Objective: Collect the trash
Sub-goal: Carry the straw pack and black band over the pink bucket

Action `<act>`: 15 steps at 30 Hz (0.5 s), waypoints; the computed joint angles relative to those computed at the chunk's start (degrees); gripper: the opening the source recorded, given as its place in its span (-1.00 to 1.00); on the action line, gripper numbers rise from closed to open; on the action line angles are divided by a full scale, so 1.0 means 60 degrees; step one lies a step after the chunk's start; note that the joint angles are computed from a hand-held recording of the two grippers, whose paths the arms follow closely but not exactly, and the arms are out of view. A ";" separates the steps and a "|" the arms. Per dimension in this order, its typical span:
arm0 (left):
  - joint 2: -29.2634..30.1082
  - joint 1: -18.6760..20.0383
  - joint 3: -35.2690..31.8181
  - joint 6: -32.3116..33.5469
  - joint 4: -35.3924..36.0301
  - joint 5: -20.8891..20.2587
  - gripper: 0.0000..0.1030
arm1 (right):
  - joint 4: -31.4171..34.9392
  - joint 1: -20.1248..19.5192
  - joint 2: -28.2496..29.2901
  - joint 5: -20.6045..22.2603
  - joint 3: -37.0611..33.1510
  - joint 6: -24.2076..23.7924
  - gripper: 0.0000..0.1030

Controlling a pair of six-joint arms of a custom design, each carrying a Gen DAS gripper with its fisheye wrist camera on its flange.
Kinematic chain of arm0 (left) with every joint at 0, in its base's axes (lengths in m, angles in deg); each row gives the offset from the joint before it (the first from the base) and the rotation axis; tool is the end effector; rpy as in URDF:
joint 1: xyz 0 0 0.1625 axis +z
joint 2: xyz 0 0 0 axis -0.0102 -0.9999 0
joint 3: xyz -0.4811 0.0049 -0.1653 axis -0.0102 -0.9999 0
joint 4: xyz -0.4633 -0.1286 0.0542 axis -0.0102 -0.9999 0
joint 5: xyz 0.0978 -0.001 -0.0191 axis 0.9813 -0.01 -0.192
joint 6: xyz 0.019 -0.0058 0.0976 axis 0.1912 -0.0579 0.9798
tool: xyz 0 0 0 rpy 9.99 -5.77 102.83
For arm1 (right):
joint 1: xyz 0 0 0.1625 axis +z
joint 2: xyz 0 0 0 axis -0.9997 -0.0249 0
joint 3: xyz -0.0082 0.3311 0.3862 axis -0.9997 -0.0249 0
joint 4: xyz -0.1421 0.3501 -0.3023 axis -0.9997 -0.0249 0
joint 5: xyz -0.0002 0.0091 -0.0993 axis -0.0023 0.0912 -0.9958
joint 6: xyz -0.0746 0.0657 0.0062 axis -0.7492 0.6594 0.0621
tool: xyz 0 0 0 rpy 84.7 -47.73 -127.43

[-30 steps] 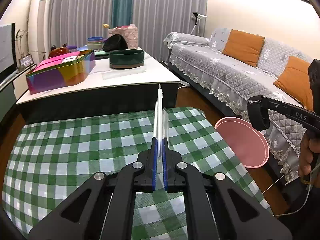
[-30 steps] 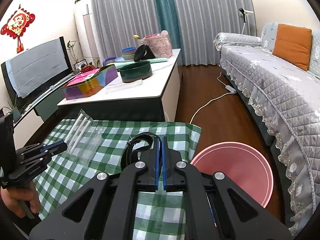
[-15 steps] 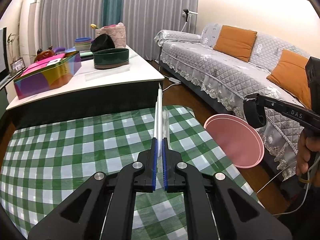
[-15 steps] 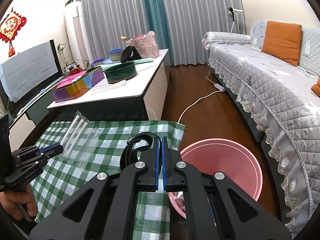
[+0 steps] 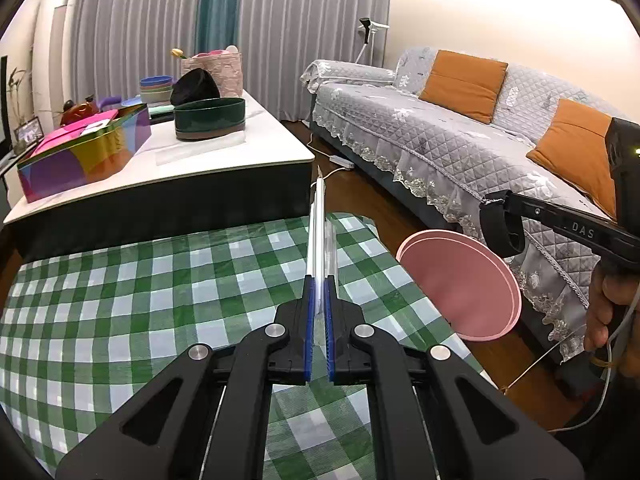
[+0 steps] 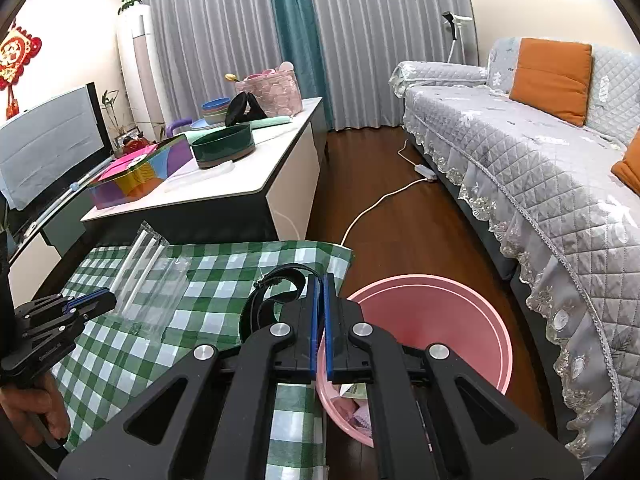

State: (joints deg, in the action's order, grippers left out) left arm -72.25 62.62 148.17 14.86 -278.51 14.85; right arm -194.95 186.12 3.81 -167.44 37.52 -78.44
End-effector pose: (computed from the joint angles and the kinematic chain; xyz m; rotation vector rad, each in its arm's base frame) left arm -0.1384 -0.6109 0.1118 1.1803 2.4442 -0.8159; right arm 0.1463 -0.5197 0.1288 0.1878 -2.0965 1.2844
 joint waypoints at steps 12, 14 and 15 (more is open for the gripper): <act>0.0306 -0.0166 -0.0268 -0.0136 0.0360 -0.0207 -0.91 | -0.0193 -0.0256 -0.0212 -0.0187 0.0020 0.0059 -0.94; 0.0401 -0.0217 -0.0344 -0.0154 0.0405 -0.0223 -0.91 | -0.0231 -0.0327 -0.0264 -0.0199 0.0038 0.0095 -0.94; 0.0445 -0.0234 -0.0384 -0.0162 0.0436 -0.0229 -0.91 | -0.0256 -0.0347 -0.0277 -0.0214 0.0043 0.0095 -0.94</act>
